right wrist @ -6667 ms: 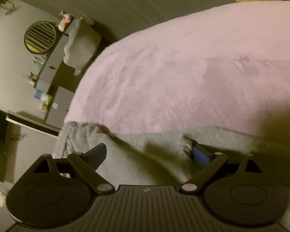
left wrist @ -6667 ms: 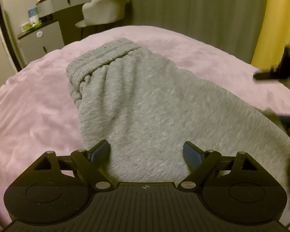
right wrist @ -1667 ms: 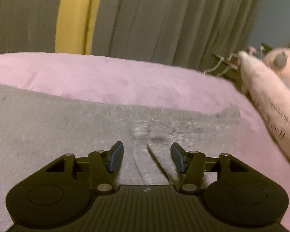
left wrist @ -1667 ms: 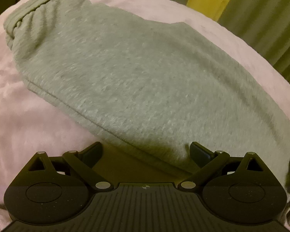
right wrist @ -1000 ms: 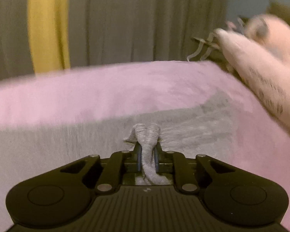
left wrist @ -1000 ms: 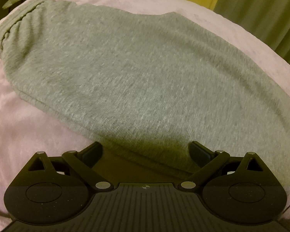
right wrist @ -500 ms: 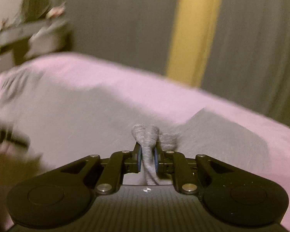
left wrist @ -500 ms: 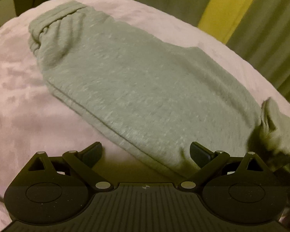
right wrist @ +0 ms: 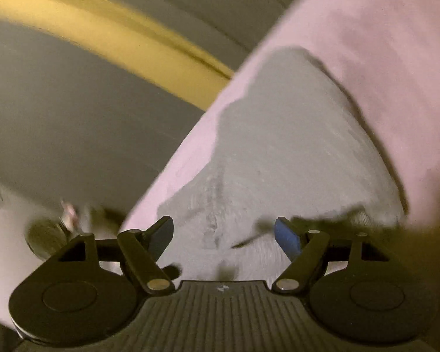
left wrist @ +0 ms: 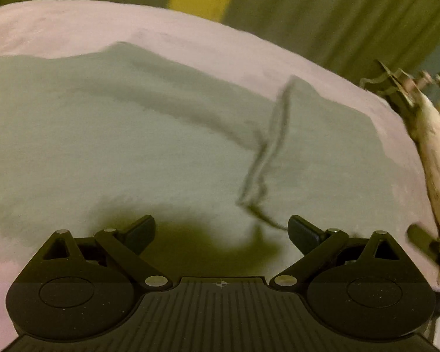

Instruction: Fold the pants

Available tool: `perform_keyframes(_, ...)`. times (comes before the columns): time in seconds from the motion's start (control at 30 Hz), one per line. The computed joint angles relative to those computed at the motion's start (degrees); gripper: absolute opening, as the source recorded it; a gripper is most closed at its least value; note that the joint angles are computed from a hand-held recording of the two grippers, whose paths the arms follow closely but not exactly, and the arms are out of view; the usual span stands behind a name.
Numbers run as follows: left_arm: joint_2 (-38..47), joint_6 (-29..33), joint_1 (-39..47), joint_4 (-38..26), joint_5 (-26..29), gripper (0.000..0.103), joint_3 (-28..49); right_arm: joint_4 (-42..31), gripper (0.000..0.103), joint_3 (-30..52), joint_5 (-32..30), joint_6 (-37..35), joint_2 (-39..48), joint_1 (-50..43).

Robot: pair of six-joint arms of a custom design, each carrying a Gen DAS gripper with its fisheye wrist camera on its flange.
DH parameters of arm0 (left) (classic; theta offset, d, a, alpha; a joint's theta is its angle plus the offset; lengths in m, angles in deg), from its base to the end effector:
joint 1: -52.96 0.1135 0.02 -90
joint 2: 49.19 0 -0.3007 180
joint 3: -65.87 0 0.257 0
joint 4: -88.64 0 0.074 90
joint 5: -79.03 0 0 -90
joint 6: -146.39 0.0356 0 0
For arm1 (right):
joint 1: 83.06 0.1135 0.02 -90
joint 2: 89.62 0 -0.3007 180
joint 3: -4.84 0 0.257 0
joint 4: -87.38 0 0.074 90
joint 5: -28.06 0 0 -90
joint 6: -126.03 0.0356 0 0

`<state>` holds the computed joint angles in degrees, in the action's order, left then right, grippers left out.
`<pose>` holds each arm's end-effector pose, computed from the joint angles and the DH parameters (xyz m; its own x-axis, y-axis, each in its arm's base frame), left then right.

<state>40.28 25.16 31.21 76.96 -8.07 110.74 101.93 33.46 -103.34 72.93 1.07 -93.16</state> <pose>0.2418 -0.0984 0.1426 -0.8660 -0.2120 -0.4529 -0.0618 0.9441 -0.3238 0.2128 -0.0140 0.1128 -0.7657 0.5939 -0.2472 0.1895 0.5755 0.7955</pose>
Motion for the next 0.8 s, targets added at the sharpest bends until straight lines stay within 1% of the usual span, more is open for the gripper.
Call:
perform_keyframes(0.1, 7.15, 2.33, -1.08, -0.73, -2.29, 0.1, 5.34, 4.53, 0.076, -1.37, -1.2, 3.67, 5.31, -1.83)
perform_keyframes(0.17, 10.32, 3.32, -1.1, 0.59, -2.86, 0.1, 7.07, 10.85, 0.076, -2.54, -1.75, 7.6, 10.7, -2.46)
perform_keyframes(0.2, 11.8, 3.92, -0.88, 1.47, -2.37, 0.1, 7.91, 12.64, 0.076, -2.55, -3.69, 7.23, 13.69, -5.1)
perform_keyframes(0.23, 12.64, 4.31, -1.1, 2.64, -2.21, 0.1, 8.24, 15.29, 0.076, -2.73, -3.6, 9.55, 16.2, -5.29)
perform_keyframes(0.27, 13.73, 5.08, -1.26, 3.93, -2.1, 0.1, 8.87, 18.54, 0.076, -3.33, -4.89, 10.95, 18.22, -6.68)
perform_keyframes(0.3, 14.57, 5.9, -1.18, 4.89, -1.68, 0.1, 9.29, 22.4, 0.077, -3.71, -5.6, 12.4, 20.82, -7.44)
perform_keyframes(0.37, 15.8, 7.51, -1.58, 8.23, 0.38, 0.1, 8.96, 25.39, 0.077, -4.07, -4.01, 14.41, 23.06, -7.9)
perform_keyframes(0.4, 16.86, 8.36, -1.57, 10.13, 2.28, 0.1, 9.04, 27.09, 0.077, -4.42, -3.54, 14.93, 23.88, -8.34)
perform_keyframes(0.43, 17.98, 8.72, -1.65, 10.76, 3.64, 0.099, 9.57, 26.23, 0.077, -4.46, -2.71, 14.27, 23.69, -9.67)
perform_keyframes(0.47, 18.78, 8.84, -2.12, 10.94, 3.75, 0.095, 10.12, 27.08, 0.077, -4.59, -1.79, 14.56, 24.27, -10.35)
perform_keyframes(0.5, 19.46, 9.24, -2.82, 11.55, 3.18, 0.087, 10.39, 29.1, 0.077, -4.89, -1.38, 15.31, 25.35, -10.96)
perform_keyframes(0.53, 19.95, 9.96, -3.58, 11.71, 2.2, 0.081, 10.83, 30.26, 0.076, -5.06, -0.9, 16.32, 25.91, -11.5)
perform_keyframes(0.57, 20.21, 11.07, -4.15, 11.94, 1.92, 0.071, 11.02, 31.61, 0.076, -5.25, -0.31, 17.62, 26.53, -11.79)
perform_keyframes(0.6, 20.63, 11.61, -4.64, 12.17, 1.87, 0.065, 11.34, 34.09, 0.076, -5.77, 0.27, 18.73, 27.48, -11.91)
perform_keyframes(0.63, 20.29, 11.71, -5.32, 12.29, 0.66, 0.063, 11.0, 34.95, 0.075, -5.96, 0.69, 18.57, 27.94, -12.5)
perform_keyframes(0.67, 20.18, 11.81, -5.77, 12.8, -0.29, 0.053, 10.66, 36.71, 0.074, -6.62, 2.13, 19.35, 28.36, -12.04)
perform_keyframes(0.7, 19.89, 11.6, -5.9, 13.25, -0.39, 0.043, 10.19, 37.12, 0.063, -7.07, 3.24, 19.52, 28.07, -11.64)
perform_keyframes(0.73, 19.63, 11.63, -5.17, 13.43, 0.19, 0.037, 10.0, 33.05, 0.053, -6.8, 4.62, 17.79, 25.62, -11.69)
perform_keyframes(0.77, 19.14, 11.27, -4.51, 14.11, 1.42, 0.027, 9.33, 30.07, 0.031, -6.45, 7.24, 16.65, 23.71, -10.63)
perform_keyframes(0.8, 18.6, 10.65, -3.75, 14.97, 3.03, 0.023, 8.5, 28.27, 0.027, -5.35, 8.06, 15.11, 23.95, -11.49)
